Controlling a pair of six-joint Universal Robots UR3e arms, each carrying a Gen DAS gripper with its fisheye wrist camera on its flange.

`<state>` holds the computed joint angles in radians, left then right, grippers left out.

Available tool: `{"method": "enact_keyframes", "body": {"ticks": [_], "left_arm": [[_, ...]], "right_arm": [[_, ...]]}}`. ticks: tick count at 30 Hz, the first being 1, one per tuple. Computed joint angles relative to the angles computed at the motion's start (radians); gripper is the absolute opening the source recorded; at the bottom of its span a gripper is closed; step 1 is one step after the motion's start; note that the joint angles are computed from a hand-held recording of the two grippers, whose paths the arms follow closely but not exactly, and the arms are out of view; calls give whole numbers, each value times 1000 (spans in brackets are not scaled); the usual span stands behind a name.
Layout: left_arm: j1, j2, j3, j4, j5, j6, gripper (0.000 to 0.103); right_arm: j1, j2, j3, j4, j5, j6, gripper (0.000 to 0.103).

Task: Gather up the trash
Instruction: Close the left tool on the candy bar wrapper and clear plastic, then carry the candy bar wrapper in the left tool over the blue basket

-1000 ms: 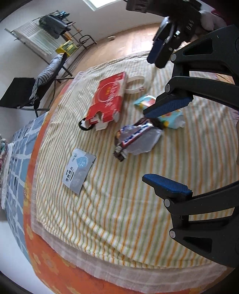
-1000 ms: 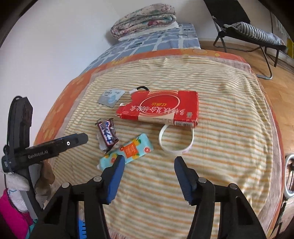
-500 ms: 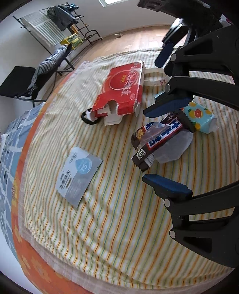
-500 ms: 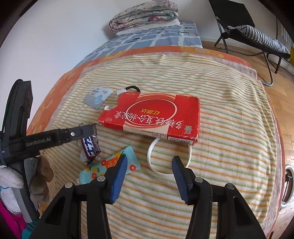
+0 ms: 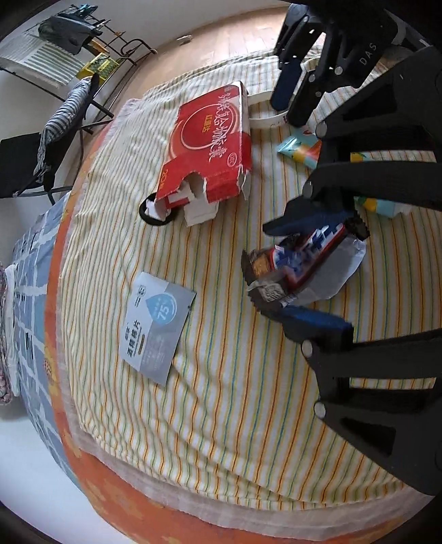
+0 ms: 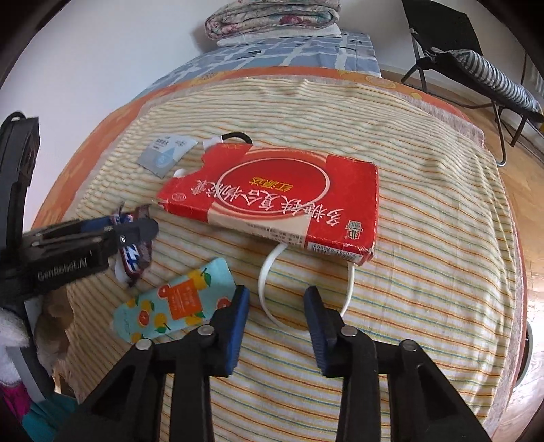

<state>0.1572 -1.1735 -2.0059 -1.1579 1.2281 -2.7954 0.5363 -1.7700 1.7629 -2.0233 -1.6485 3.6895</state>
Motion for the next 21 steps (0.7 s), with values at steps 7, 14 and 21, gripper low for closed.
{"method": "enact_keyframes", "body": {"ticks": [7,14,21], "left_arm": [[62,25,7,-61,-40,34,24],[99,58,17,-114,-57,77,16],[153,96,41,-184,-89,127,16]], "right_arm": [[27,-4,-13,39,-11,-6,12],[56,0,-38,78,-11,-18,4],[22,-78,21,52,86,-7,0]]}}
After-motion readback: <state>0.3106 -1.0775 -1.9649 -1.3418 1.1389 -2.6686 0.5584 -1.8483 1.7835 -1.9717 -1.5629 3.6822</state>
